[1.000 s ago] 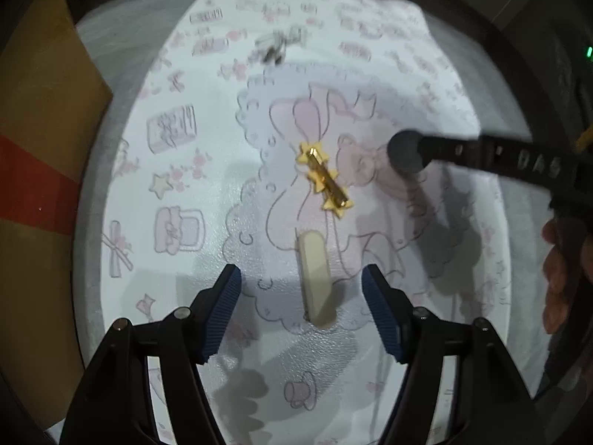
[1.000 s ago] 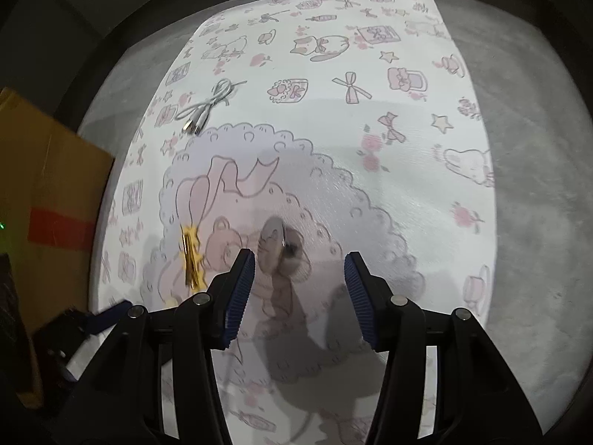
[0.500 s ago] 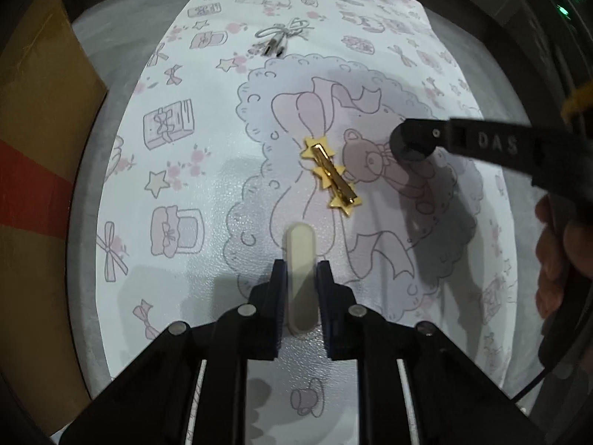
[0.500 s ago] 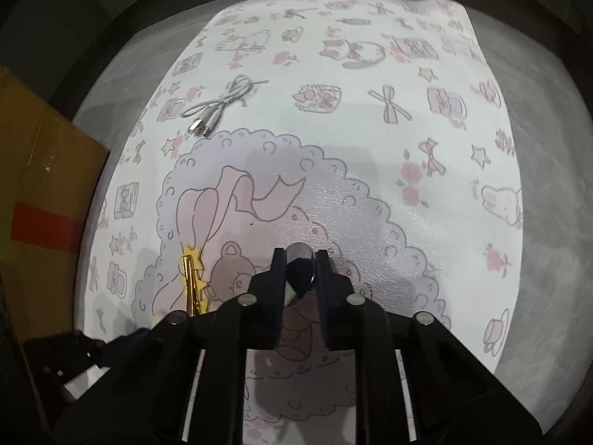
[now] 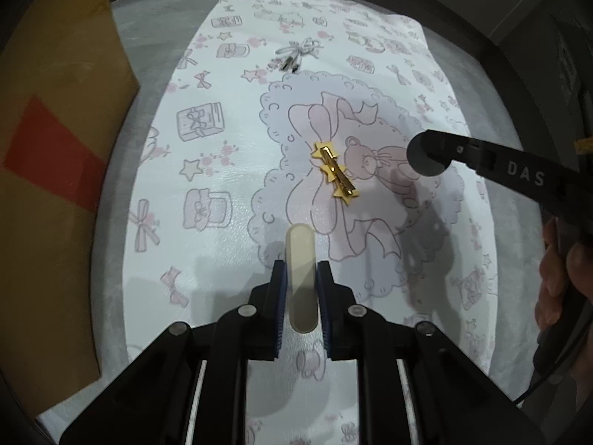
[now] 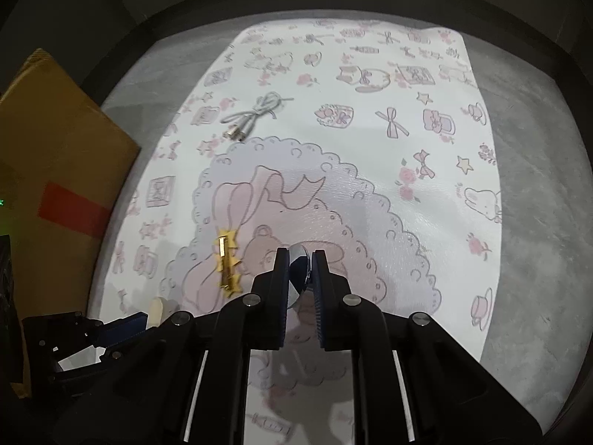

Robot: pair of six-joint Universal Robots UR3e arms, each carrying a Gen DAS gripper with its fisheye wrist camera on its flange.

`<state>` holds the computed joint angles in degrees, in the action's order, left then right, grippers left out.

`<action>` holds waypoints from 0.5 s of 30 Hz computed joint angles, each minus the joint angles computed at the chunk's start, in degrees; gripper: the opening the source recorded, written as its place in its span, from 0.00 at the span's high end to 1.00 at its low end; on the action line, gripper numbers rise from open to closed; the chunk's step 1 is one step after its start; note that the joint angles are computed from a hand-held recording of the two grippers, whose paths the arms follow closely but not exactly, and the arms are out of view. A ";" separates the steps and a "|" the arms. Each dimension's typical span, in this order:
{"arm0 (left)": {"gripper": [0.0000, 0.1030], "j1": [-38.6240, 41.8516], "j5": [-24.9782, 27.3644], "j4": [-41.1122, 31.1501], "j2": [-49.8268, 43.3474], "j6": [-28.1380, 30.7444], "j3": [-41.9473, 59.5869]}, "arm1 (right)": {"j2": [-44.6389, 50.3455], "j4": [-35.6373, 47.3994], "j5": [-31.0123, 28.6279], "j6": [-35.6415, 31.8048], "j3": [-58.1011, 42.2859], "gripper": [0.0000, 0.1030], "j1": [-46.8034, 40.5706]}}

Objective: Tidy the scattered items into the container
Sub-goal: 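Lift the cream stick and disc and carry both over the box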

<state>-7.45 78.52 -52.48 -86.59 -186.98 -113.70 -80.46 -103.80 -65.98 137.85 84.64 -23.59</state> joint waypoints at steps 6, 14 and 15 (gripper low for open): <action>0.84 -0.44 0.00 -2.14 6.27 -0.97 -1.61 | -9.60 1.37 1.11 -1.93 6.52 0.88 -0.71; 0.84 -0.87 1.01 -4.28 12.25 -1.76 -2.03 | -23.34 8.07 1.84 -6.65 13.87 0.88 -4.72; 0.84 -0.92 1.22 -4.47 12.65 -1.76 -1.74 | -24.90 9.48 1.87 -7.31 14.34 0.88 -5.63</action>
